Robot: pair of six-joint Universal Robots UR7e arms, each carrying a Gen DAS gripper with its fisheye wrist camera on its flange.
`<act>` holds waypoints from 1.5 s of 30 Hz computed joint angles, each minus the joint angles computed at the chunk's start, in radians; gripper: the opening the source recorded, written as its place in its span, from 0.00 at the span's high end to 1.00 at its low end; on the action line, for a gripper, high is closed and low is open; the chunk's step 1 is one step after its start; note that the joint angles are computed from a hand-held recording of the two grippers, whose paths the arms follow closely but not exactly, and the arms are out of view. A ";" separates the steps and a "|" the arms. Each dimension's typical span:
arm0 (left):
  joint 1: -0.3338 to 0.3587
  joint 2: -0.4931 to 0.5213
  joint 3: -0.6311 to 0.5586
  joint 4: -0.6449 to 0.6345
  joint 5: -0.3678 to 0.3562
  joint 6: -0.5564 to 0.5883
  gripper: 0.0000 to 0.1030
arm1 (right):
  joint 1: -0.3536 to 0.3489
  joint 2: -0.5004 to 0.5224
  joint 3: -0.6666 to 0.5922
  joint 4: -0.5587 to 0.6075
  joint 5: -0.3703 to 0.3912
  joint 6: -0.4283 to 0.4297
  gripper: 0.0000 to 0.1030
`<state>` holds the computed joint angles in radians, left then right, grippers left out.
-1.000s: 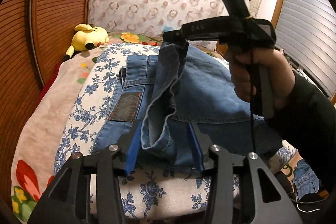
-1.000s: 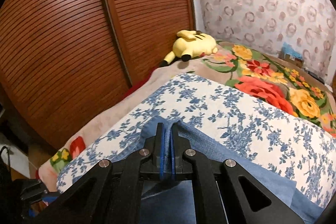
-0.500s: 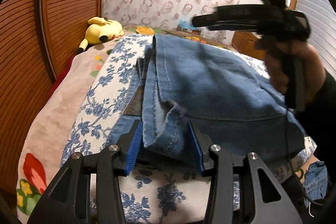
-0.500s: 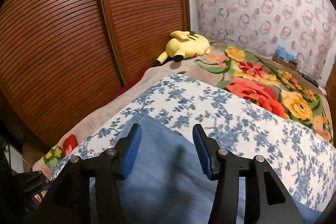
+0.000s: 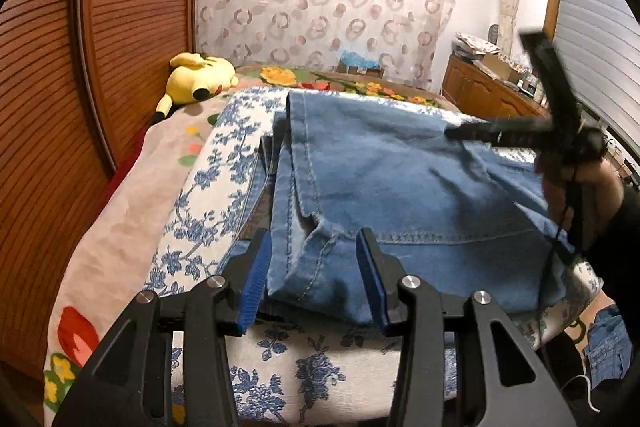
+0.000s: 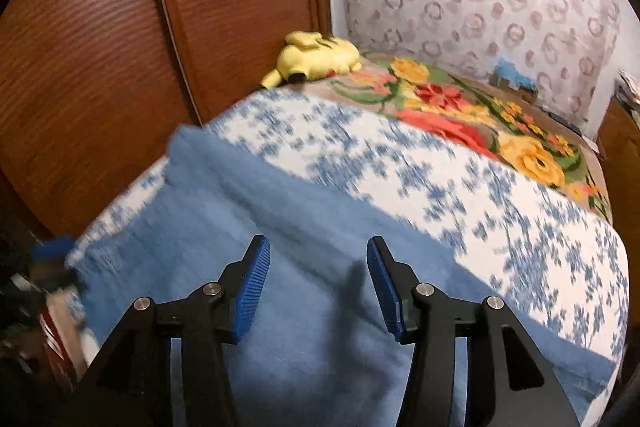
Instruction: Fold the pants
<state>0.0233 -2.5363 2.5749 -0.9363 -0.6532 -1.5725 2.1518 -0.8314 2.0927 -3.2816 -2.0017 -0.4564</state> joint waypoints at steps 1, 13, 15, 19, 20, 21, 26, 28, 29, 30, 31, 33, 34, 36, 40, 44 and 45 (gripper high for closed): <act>0.001 0.005 0.000 -0.011 0.004 0.008 0.56 | -0.008 0.000 0.006 0.003 0.001 0.004 0.49; 0.139 0.057 0.105 -0.550 0.009 0.434 0.24 | -0.045 0.004 0.014 0.042 0.021 0.023 0.49; 0.167 0.088 0.116 -0.626 0.003 0.479 0.23 | -0.054 0.007 0.024 0.016 0.041 0.008 0.47; 0.169 0.116 0.123 -0.650 0.009 0.473 0.23 | -0.059 0.013 0.037 -0.015 0.052 -0.017 0.42; 0.172 0.129 0.123 -0.662 0.009 0.475 0.23 | -0.057 0.017 0.039 -0.024 0.047 -0.028 0.41; 0.172 0.135 0.124 -0.672 0.009 0.476 0.23 | -0.053 0.024 0.039 -0.032 0.037 -0.036 0.40; 0.169 0.159 0.119 -0.683 0.016 0.475 0.23 | -0.045 0.022 0.039 -0.025 0.006 -0.035 0.40; 0.175 0.181 0.117 -0.706 0.016 0.490 0.23 | -0.036 0.005 0.054 -0.032 -0.015 -0.012 0.40; 0.176 0.195 0.117 -0.721 0.016 0.499 0.23 | -0.033 -0.008 0.067 -0.039 -0.020 0.001 0.40; 0.177 0.211 0.118 -0.738 0.017 0.508 0.23 | -0.032 -0.025 0.086 -0.052 -0.020 0.008 0.40; 0.177 0.223 0.119 -0.752 0.016 0.512 0.23 | -0.029 -0.041 0.105 -0.060 -0.024 0.008 0.40; 0.178 0.255 0.126 -0.802 0.011 0.532 0.23 | -0.024 -0.076 0.151 -0.082 -0.034 -0.003 0.40; 0.180 0.267 0.130 -0.827 0.011 0.545 0.23 | -0.024 -0.093 0.174 -0.093 -0.037 -0.006 0.40; 0.187 0.307 0.138 -0.896 0.008 0.578 0.23 | -0.024 -0.135 0.228 -0.123 -0.047 -0.008 0.40; 0.215 0.428 0.153 -1.087 -0.004 0.660 0.23 | -0.024 -0.240 0.336 -0.163 -0.055 0.003 0.40; 0.242 0.569 0.159 -1.275 -0.021 0.745 0.23 | -0.022 -0.328 0.424 -0.218 -0.115 0.000 0.40; 0.247 0.600 0.159 -1.320 -0.028 0.766 0.23 | -0.023 -0.353 0.449 -0.233 -0.131 0.001 0.40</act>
<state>0.2707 -1.9364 2.7339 -2.2561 -0.6812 -0.8067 2.1291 -1.1842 2.5412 -3.5148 -2.1323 -0.4554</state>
